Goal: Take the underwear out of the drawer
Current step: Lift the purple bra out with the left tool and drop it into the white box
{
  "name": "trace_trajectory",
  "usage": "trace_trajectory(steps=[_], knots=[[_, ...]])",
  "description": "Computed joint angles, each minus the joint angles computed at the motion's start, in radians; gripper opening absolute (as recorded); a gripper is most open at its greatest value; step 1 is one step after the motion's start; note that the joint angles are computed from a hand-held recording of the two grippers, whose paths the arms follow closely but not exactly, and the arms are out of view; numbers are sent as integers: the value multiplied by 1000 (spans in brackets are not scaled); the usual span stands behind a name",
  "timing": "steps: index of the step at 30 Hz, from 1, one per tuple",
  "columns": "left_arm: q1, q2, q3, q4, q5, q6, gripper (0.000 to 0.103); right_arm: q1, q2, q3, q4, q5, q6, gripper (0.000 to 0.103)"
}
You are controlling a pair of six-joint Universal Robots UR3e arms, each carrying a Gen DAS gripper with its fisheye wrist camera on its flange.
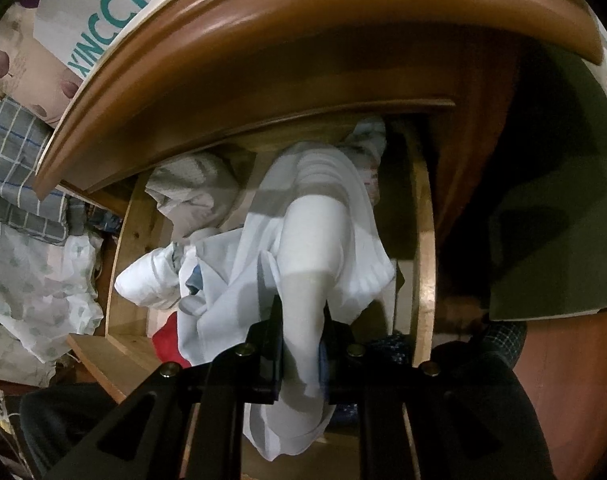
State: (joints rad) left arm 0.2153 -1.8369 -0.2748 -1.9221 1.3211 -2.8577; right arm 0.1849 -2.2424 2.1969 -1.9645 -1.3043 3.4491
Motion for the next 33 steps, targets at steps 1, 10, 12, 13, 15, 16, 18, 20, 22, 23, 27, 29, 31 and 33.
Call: trace_trajectory(steps=[1,10,12,13,15,16,18,20,22,23,27,29,31,33], knots=[[-3,39,-105,62,18,-2,14,3,3,-1,-3,-1,3,13],[34,216,-499,229,33,-39,14,6,12,-5,-6,2,-3,13],[29,263,-562,263,55,-37,14,11,16,-6,-10,0,0,13],[28,283,-587,275,63,-41,14,17,21,-8,-13,-3,4,13],[35,317,-624,283,67,-51,14,22,21,-10,-13,-8,7,13],[40,328,-633,281,66,-55,14,27,27,-12,-18,-11,11,13],[46,345,-644,278,61,-57,14,37,30,-14,-25,-20,20,13],[47,361,-676,307,65,-54,15,46,34,-18,-29,-28,25,13],[44,371,-695,328,70,-58,19,52,35,-18,-34,-35,31,13],[43,375,-702,335,72,-60,20,52,35,-17,-34,-35,33,13],[32,371,-713,362,85,-56,23,45,26,-16,-29,-33,30,13],[31,367,-706,355,82,-48,23,47,30,-16,-33,-38,32,13],[42,372,-701,347,66,-42,25,49,33,-16,-40,-44,35,13],[46,370,-684,333,52,-29,31,57,41,-18,-48,-51,39,13]])
